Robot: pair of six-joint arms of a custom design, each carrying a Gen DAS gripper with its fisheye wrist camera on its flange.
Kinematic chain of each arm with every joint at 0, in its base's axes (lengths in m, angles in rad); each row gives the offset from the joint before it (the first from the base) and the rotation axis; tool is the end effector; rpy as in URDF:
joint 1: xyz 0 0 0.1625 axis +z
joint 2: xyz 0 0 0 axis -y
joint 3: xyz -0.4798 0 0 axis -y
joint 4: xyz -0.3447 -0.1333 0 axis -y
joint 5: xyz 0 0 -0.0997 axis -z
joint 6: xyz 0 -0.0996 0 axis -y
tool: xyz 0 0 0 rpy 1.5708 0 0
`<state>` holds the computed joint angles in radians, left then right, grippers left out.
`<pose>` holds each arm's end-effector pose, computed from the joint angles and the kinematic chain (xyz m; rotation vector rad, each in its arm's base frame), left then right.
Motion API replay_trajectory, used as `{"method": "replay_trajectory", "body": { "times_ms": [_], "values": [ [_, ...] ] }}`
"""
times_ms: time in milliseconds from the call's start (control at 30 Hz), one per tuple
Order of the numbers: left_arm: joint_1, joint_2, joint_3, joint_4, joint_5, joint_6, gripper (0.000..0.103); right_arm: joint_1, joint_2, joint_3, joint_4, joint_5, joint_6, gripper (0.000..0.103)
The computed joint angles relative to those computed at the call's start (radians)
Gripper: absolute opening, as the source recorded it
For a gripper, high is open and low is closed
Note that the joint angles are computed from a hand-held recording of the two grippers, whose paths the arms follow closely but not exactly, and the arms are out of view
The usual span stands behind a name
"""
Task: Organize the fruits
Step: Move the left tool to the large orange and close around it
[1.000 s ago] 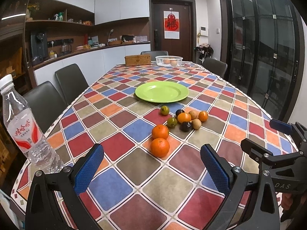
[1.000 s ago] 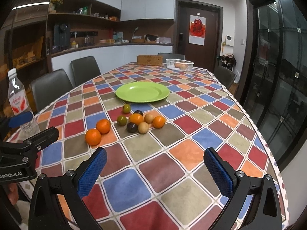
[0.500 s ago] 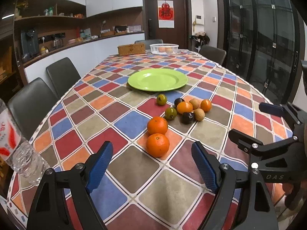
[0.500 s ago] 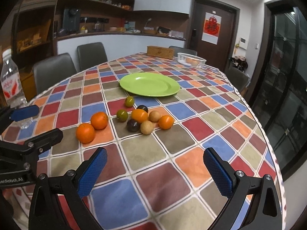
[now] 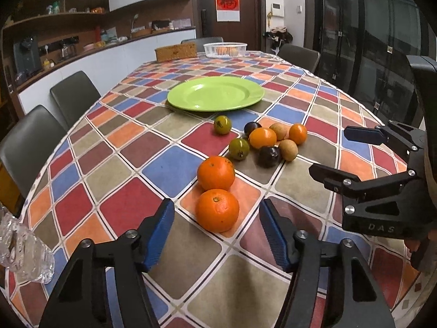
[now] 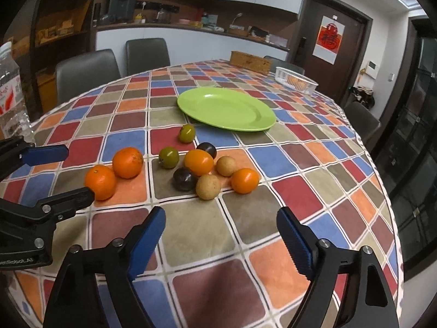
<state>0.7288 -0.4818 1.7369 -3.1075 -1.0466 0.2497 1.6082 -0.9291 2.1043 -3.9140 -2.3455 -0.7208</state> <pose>-0.3644 -0.5708 0.0020 1.2968 2.3302 -0.5699 0.0832 -0.5218 0.2926 0.2266 -1.9492 0.9208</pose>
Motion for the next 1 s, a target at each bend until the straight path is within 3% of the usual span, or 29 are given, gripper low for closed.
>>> {"method": "replay_trajectory", "body": {
  "times_ms": [467,1000],
  "values": [
    [0.035,0.028,-0.08,0.137,-0.024,-0.051,0.049,-0.045,0.012,-0.085,0.151,0.039,-0.001,0.058],
    [0.044,0.035,-0.113,0.183,-0.059,-0.074,0.04,-0.066,0.004,-0.112,0.245,0.09,0.01,0.039]
  ]
}}
